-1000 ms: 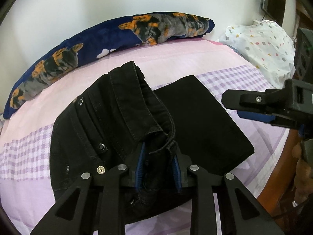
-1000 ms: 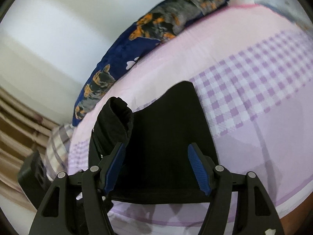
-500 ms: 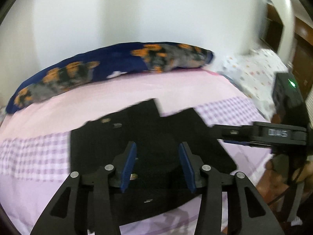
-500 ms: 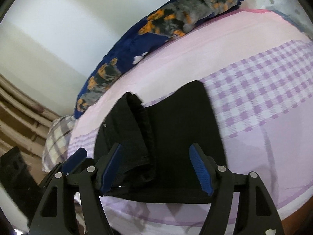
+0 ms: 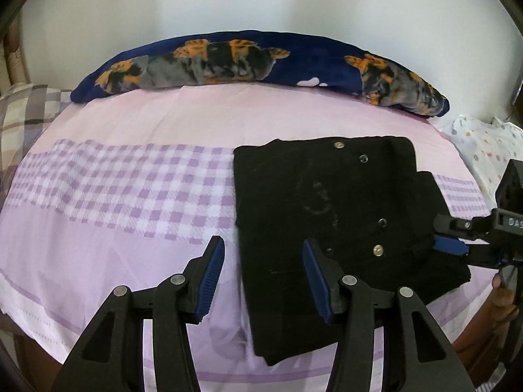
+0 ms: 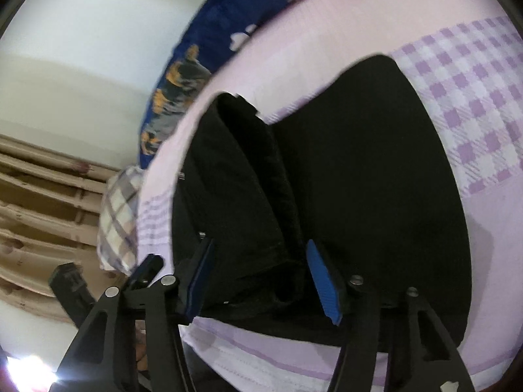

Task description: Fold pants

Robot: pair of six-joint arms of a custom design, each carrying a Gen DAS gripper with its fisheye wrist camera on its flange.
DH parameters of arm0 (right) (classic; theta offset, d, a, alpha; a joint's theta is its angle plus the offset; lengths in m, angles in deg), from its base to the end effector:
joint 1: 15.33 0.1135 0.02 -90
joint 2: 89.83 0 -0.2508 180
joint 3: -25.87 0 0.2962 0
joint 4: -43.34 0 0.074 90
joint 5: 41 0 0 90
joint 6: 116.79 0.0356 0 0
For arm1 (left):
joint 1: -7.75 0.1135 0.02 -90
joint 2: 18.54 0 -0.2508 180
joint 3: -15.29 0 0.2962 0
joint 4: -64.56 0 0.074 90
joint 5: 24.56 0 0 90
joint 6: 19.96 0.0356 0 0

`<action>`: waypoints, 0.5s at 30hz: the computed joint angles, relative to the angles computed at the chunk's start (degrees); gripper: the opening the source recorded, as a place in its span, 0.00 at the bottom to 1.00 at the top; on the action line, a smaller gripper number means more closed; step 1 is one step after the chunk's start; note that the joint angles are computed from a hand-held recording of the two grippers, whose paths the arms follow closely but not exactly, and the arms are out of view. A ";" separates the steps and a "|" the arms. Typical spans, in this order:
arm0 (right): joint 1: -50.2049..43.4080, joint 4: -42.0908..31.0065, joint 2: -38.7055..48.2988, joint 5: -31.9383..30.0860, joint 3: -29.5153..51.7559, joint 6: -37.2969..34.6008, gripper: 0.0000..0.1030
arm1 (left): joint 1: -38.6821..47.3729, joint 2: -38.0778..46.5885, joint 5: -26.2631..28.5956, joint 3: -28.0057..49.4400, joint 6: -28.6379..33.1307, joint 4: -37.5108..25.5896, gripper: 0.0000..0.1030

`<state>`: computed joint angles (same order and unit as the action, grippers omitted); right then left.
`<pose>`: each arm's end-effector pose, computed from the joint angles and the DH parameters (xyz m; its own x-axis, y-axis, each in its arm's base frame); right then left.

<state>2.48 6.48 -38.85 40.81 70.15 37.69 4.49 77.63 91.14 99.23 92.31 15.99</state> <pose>0.2226 0.0768 0.1985 -0.6446 0.7311 -0.2236 0.4193 0.5826 0.6962 0.3867 -0.0375 0.2075 -0.7070 0.3823 -0.5949 0.5732 0.8026 -0.1654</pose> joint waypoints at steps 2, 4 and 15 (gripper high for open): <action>0.51 -0.07 1.94 0.17 0.69 0.03 0.38 | -0.25 0.38 -0.50 0.14 0.19 0.04 0.49; 2.30 -2.78 3.61 3.91 2.94 -0.91 0.20 | -0.36 0.25 -0.55 0.09 0.19 0.23 0.49; 11.18 -12.36 -2.46 15.96 7.25 -0.81 0.11 | -0.33 1.12 1.06 2.04 0.51 -0.29 0.50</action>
<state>13.66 -5.87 -41.31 56.77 77.40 36.88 4.15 78.75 92.21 101.27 92.82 15.69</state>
